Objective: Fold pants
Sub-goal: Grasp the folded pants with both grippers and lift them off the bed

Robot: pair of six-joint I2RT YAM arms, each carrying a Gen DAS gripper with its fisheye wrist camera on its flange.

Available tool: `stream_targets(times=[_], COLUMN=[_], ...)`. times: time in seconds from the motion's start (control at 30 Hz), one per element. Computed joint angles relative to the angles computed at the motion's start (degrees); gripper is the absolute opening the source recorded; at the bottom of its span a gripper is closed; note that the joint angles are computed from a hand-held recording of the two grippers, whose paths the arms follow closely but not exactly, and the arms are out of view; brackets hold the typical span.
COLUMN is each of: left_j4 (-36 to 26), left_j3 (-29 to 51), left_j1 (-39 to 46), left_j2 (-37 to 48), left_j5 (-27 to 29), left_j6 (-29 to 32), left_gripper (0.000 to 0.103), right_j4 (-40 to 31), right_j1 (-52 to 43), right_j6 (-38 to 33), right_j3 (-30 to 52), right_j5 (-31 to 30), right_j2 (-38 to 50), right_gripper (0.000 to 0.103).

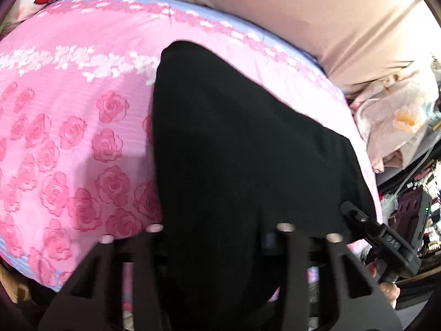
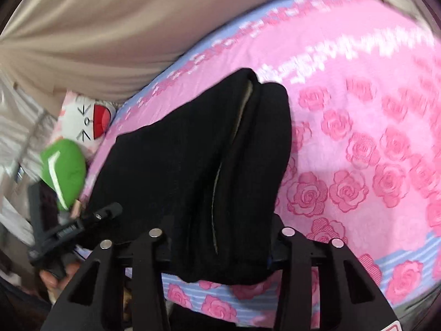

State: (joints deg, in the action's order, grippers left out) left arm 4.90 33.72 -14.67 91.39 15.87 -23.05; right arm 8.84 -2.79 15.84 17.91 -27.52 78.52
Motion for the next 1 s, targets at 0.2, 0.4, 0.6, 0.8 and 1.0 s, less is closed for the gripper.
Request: stream_targets(times=[0.2,0.4,0.6,0.8,1.0], left_j4=[-6.3,-14.4,-21.0,-21.2,-16.5], left_j3=[-2.0,-3.2,0.7,6.9,13.4], left_j1=[-1.6,-2.3,-0.7,1.6,1.7], left_j2=[-10.2,-26.1,-35.9,-37.7,-35.2], left_j5=[-0.4,2.0,2.6,2.0,-2.2], left_j6=[0.6,2.6,4.4,7.2,9.0], left_gripper=[0.028,0.028,0.028,0.028,0.029], right_j4=[-11.1,-27.2,-31.8,-28.5,-18.0], right_j1=[4.3,6.1,9.1,9.9,10.1], right_j6=[1.7,0.6,1.6,0.0,-1.0], right_j3=[-0.2,2.4,8.0,14.7,21.7], right_j5=[2.5,2.1,4.4,5.2,5.3], right_j2=[-15.7,-34.6,-42.8,-41.0,-32.4], right_gripper=[0.038,0.037,0.038,0.038,0.038])
